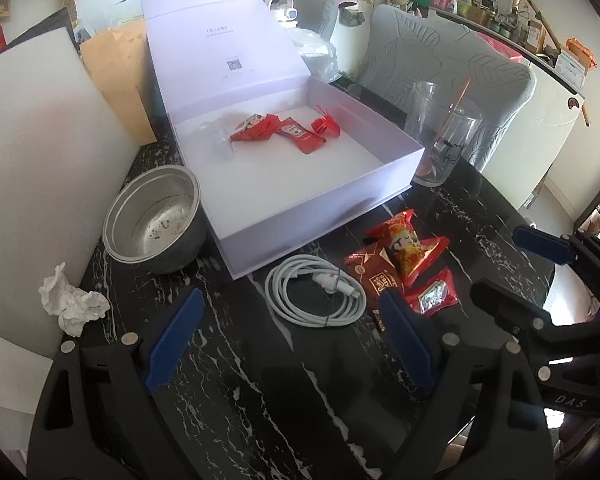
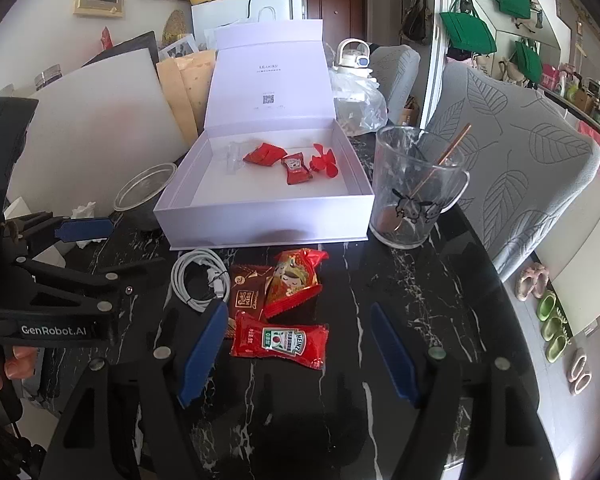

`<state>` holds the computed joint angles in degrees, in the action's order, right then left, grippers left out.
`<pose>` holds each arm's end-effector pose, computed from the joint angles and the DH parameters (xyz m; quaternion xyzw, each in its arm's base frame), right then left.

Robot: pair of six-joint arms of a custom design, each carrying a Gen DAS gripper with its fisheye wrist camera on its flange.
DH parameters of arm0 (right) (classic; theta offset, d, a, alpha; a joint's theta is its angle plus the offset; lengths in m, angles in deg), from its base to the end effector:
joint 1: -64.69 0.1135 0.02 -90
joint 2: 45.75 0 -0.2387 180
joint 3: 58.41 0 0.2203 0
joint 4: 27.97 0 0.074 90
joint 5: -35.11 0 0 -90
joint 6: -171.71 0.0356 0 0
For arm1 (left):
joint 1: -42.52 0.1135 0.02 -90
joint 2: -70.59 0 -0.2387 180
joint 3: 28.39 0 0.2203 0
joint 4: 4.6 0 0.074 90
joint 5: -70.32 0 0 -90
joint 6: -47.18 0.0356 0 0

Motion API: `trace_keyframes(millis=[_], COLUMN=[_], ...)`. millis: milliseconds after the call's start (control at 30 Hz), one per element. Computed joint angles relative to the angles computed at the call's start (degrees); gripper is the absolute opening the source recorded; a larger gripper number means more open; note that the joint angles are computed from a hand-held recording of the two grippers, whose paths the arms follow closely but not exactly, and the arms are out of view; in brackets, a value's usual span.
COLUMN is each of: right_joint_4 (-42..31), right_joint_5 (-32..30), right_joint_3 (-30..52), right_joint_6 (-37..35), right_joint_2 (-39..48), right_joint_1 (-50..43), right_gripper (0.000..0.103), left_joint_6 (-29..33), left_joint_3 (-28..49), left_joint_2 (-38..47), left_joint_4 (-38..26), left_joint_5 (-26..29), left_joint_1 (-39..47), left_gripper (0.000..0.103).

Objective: Organize objects
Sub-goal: 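Move the left gripper toward the white cable while the right approaches the Heinz ketchup packet, then close the left gripper on the white cable while the right grasps the Heinz ketchup packet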

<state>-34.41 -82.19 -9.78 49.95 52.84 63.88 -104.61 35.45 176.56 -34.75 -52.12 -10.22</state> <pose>0.2560 0.0127 0.0929 -0.3140 0.8784 0.1381 0.3330 0.1852 -0.2119 0.0961 -0.1177 0.9424 0.0248 0.3121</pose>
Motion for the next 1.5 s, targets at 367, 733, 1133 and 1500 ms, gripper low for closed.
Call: trace_keyframes(millis=[367,733,1133,1500], right_joint_4=[2.7,7.5,14.7,15.4], right_joint_5=[-0.4,1.3,4.1,3.0], right_joint_3=[3.7,4.7,3.6,2.4], right_joint_6=[-0.1,-0.2,1.3,-0.2], right_joint_2=[11.7,18.2,21.0,20.2], right_joint_1=[0.8,3.5,5.6,2.5], right_gripper=[0.08,0.089,0.089,0.07], left_joint_6=[0.8,0.1,2.4,9.0], left_joint_3=[-5.2,-7.3,-6.4,-3.2], left_joint_2=[3.0,4.7,6.1,8.8], left_joint_4=[10.6,13.6,15.5,17.9], left_joint_5=[3.6,4.7,5.5,9.2], left_joint_1=[2.3,3.3,4.1,5.5], left_gripper=[0.089,0.089,0.089,0.089])
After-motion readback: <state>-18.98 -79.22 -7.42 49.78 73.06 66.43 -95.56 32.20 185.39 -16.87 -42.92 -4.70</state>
